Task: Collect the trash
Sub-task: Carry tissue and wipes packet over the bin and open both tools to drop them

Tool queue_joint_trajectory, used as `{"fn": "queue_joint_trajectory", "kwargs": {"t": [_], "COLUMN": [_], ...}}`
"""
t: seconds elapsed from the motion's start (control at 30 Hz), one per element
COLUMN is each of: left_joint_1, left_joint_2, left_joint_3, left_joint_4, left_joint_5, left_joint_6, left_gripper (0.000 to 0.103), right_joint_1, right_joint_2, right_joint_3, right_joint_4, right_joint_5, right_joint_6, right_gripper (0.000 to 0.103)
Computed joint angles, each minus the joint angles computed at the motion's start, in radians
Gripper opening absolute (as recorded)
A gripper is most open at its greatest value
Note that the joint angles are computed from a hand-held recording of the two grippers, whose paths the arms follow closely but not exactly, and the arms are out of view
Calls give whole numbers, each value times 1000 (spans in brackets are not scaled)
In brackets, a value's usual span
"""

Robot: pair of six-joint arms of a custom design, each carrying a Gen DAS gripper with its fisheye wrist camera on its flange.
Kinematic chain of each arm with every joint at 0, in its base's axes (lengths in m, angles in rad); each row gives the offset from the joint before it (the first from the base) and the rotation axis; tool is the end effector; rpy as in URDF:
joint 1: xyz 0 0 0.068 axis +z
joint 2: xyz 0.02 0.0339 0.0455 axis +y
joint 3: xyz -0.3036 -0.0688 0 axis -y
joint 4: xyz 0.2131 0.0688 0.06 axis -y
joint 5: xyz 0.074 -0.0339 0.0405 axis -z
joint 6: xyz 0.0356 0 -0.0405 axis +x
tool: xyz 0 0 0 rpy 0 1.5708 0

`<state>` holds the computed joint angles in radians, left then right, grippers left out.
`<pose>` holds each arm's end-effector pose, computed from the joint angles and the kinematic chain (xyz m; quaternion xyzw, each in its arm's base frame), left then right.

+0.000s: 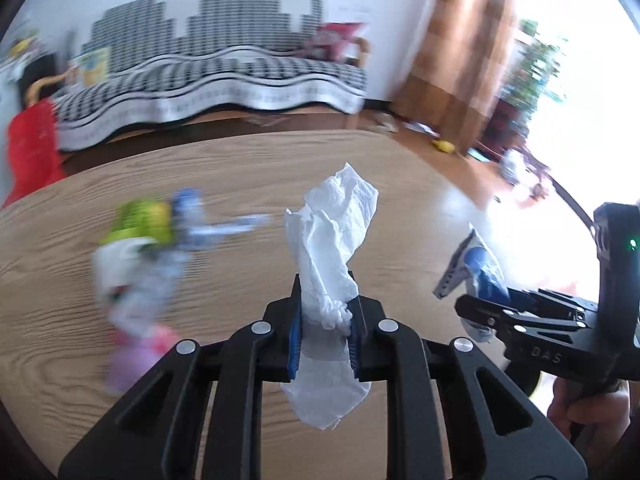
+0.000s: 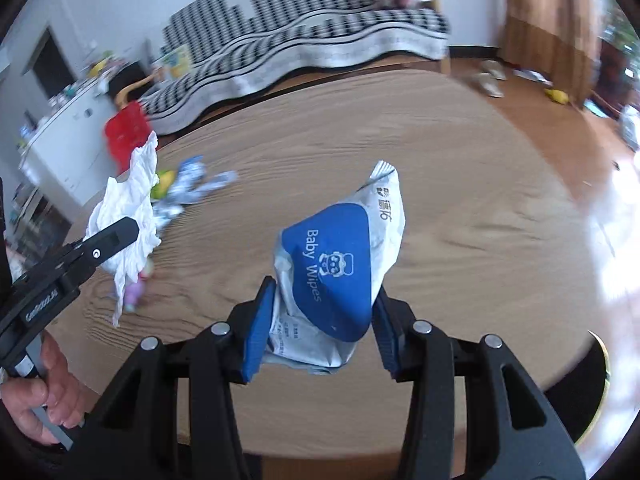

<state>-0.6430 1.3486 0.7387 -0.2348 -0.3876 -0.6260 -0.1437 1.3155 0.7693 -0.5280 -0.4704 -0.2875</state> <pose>0.1947 -0.1290 0.2568 -0.0606 0.9179 -0.0616 0.3874 0.2071 -0.0137 0.2549 -0.1248 0.9361 0.1695 0.2818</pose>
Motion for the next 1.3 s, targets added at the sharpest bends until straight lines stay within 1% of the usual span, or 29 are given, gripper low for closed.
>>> {"fn": "queue_joint_trajectory", "kwargs": {"t": [0.03, 0.1, 0.23, 0.3, 0.37, 0.5, 0.63, 0.73, 0.8, 0.9, 1.1, 1.2, 1.3], "left_joint_1": [-65, -132, -258, -301, -353, -414, -451, -465, -470, -466, -453, -452, -449], "left_joint_2": [65, 143, 339, 422, 524, 701, 837, 927, 974, 1014, 1050, 1071, 1074], "left_joint_3": [40, 94, 250, 326, 420, 605, 764, 882, 943, 991, 1044, 1082, 1087], "left_joint_4": [19, 37, 76, 80, 91, 68, 28, -21, -47, -69, -95, -116, -117], "left_joint_5": [-15, -20, 0, 9, 27, 68, 109, 132, 147, 163, 179, 181, 184], "left_joint_6": [-16, -29, -41, -37, -24, -7, 14, 36, 43, 45, 43, 38, 40], "left_gripper": [18, 18, 18, 18, 18, 18, 18, 18, 18, 18, 18, 18, 18], "right_joint_1": [-78, -246, -604, -729, -818, -965, -1034, -1042, -1037, -1025, -1011, -1001, -1003], "right_joint_2": [5, 35, 171, 248, 310, 473, 613, 715, 768, 807, 780, 772, 774], "right_joint_3": [6, 30, 118, 169, 208, 312, 391, 448, 474, 489, 459, 455, 472], "right_joint_4": [-26, -83, -185, -209, -208, -194, -174, -170, -163, -160, -158, -155, -172], "right_joint_5": [-26, -74, -135, -138, -129, -92, -10, 87, 150, 191, 175, 165, 149], "right_joint_6": [-55, -175, -438, -521, -571, -630, -647, -642, -635, -614, -599, -589, -589], "right_gripper": [46, 46, 46, 46, 46, 46, 46, 46, 46, 46, 46, 47, 47]}}
